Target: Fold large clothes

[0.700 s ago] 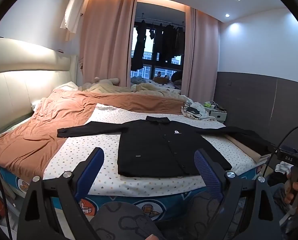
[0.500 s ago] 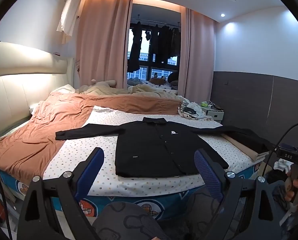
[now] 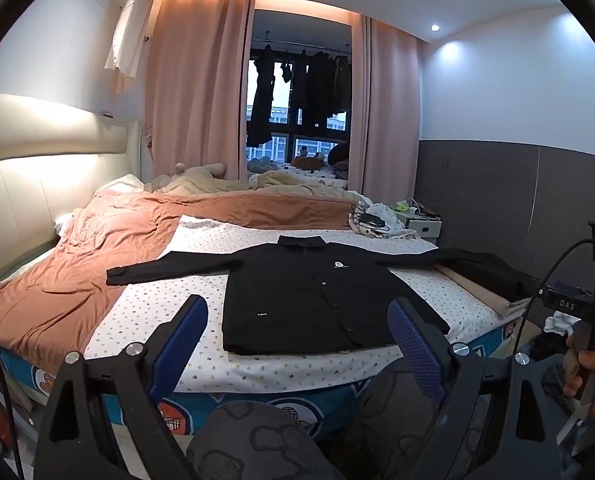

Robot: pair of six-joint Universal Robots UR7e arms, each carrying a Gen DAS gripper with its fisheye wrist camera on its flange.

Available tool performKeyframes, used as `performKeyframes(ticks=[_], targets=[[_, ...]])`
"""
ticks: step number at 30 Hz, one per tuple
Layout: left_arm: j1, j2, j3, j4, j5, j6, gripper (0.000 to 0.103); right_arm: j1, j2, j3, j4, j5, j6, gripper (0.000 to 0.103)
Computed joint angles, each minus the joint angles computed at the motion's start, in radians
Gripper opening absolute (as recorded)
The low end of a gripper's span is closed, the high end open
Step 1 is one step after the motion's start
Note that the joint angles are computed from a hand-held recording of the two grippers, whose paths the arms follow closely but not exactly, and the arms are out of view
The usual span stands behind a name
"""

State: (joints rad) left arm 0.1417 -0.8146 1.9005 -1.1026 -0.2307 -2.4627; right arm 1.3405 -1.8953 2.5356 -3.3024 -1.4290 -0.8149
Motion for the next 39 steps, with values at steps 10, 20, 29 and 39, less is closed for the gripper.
performKeyframes(ticks=[10, 20, 29, 39], targets=[[-0.001, -0.004, 0.010, -0.075, -0.011, 0.082, 0.093, -0.002, 0.003, 0.009, -0.009, 0.003, 0.001, 0.103], [0.009, 0.006, -0.002, -0.117, -0.001, 0.143, 0.093, -0.008, 0.005, 0.001, -0.012, 0.011, 0.013, 0.103], [0.003, 0.001, 0.020, -0.172, 0.003, 0.173, 0.093, -0.001, 0.016, 0.024, -0.063, -0.003, 0.006, 0.103], [-0.011, 0.008, 0.019, -0.178, -0.004, 0.189, 0.093, -0.027, -0.015, 0.035, -0.036, 0.024, -0.002, 0.103]])
